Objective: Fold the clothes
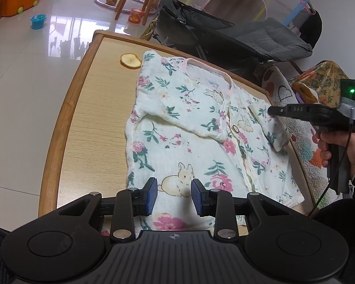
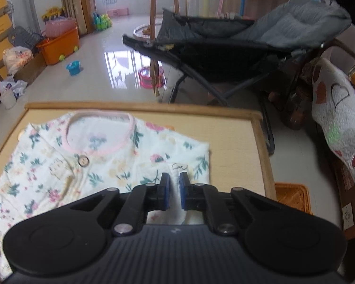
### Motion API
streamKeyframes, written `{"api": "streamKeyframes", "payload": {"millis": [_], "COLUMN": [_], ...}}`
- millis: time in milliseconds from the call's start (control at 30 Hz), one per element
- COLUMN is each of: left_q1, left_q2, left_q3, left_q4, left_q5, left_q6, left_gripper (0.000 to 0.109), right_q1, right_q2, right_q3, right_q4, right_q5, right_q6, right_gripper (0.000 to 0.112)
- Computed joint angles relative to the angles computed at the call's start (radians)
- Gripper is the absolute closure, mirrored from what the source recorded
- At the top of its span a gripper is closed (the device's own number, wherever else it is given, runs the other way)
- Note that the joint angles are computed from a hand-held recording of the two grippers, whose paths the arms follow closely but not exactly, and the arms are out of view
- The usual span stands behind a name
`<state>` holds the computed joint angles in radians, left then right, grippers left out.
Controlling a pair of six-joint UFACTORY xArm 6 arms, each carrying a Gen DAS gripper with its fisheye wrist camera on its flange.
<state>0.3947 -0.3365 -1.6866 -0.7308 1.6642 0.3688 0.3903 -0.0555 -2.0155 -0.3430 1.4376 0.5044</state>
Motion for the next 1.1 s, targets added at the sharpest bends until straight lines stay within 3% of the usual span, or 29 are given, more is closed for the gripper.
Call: {"api": "streamKeyframes", "payload": {"millis": [400,600,833,1100], "left_q1": [0.0,0.005,0.014,0.013], "left_q2": [0.002,0.004,0.002,-0.001], "left_q3": [-0.002,-0.003,0.006,0.015], "left_q4": [-0.003,-0.008,-0.022,-0.025], "left_q5": [0.001,0.005,0.002,-0.004], "left_q6": [-0.008,-0.006,-0.009,-0.015], "left_gripper": [0.074,0.074,0.074,0.074], "right_q1": [0.083,0.118,0.113,0.116], "right_q2": [0.137,0.125,0.066,0.033], "right_q3": [-0.194,-0.146,-0.118,-0.07], "right_q4": [0.03,0.057,-0.016,0.055], "right_q5": [0.049,-0.01,0.025,0.055], "right_q6": [-0.016,-0.032,0.015,-0.044], "right_gripper": [0.103,0.099,0.095,0.091]}}
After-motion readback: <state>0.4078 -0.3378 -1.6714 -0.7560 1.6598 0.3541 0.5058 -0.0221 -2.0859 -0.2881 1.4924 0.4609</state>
